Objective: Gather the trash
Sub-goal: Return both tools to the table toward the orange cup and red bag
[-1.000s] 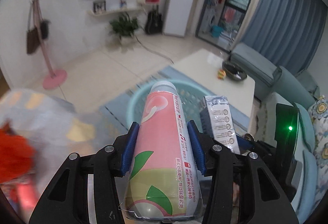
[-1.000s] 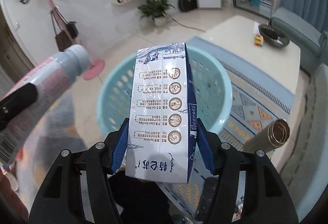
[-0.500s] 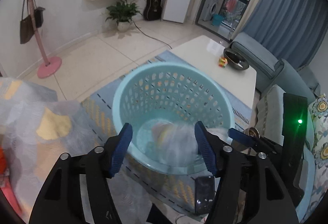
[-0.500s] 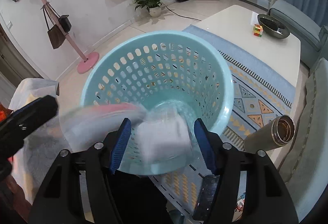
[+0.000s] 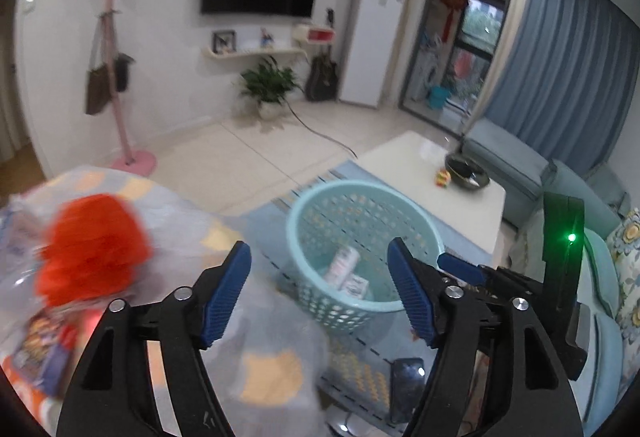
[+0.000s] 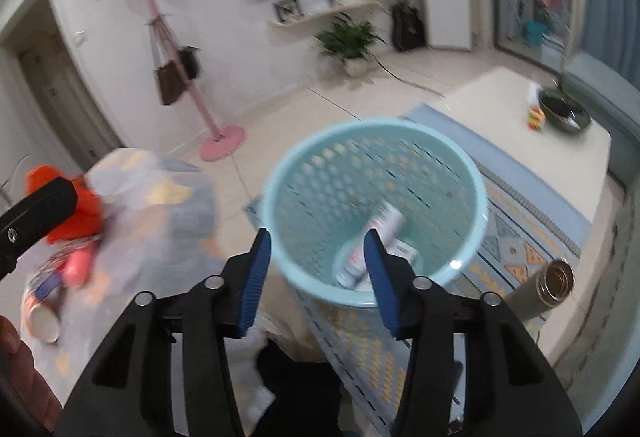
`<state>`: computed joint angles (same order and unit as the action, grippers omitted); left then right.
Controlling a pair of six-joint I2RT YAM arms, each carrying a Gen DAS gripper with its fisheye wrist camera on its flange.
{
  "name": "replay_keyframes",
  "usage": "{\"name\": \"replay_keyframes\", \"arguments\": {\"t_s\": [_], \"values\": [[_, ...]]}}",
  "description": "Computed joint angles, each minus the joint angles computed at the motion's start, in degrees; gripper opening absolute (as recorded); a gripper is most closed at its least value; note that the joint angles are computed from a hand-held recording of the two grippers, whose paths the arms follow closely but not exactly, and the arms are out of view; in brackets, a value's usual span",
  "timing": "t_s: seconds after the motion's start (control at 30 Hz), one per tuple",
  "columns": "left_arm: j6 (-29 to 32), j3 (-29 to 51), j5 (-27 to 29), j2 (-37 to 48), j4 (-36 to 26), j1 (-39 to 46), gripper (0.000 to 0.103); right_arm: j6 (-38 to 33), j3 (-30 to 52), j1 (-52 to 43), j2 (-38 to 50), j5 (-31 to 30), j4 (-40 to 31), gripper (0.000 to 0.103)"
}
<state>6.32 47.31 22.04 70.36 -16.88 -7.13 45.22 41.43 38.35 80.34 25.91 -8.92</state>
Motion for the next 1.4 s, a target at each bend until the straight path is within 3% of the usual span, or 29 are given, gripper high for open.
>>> {"name": "replay_keyframes", "arguments": {"t_s": [0.2, 0.37, 0.5, 0.7, 0.77, 0.93, 1.07, 1.23, 1.3, 1.37, 1.4], "values": [[4.1, -5.6, 0.2, -15.8, -6.3, 12.6, 0.080, -1.1, 5.3, 11.2, 0.6, 6.3, -0.1, 0.041], [9.2, -11.1, -1.7, -24.9, -6.7, 28.1, 0.086, -2.4, 12.8, 17.9, 6.6, 8.3, -0.9, 0.041], [14.6, -13.6, -1.7, -22.5, -5.6, 37.3, 0.087, -3.4, 19.1, 21.0, 12.1, 7.9, -2.2, 0.041], [19.1, -17.7, -8.1, -17.5, 0.0, 38.2, 0.086, -5.3, 28.1, 23.2, 19.7, 6.0, -5.0, 0.041], [21.1, -18.6, -7.6, -16.4, 1.8, 39.8, 0.080, -5.8, 30.9, 23.5, 22.2, 5.1, -5.9, 0.041], [27.5, -17.0, 1.1, -12.3, -0.9, 49.8, 0.055, -7.3, 36.1, 24.6, 26.5, 3.0, -6.8, 0.041], [34.0, -14.1, 8.1, -8.9, -4.0, 60.1, 0.052, -9.5, 41.2, 25.4, 30.2, 2.1, -7.6, 0.041], [41.3, -5.9, 14.8, -0.3, -9.5, 71.9, 0.052, -10.0, 44.3, 24.9, 31.6, 3.2, -8.2, 0.041], [44.9, -1.6, 18.4, 3.3, -14.6, 74.9, 0.056, -10.2, 44.8, 23.8, 30.9, 4.4, -8.1, 0.059], [47.0, 2.8, 22.4, 6.6, -19.7, 77.1, 0.074, -10.0, 44.9, 22.3, 30.1, 6.1, -7.7, 0.070], [46.3, 4.9, 24.2, 7.8, -21.5, 77.6, 0.079, -10.3, 45.0, 21.7, 29.9, 6.5, -7.5, 0.073]]}}
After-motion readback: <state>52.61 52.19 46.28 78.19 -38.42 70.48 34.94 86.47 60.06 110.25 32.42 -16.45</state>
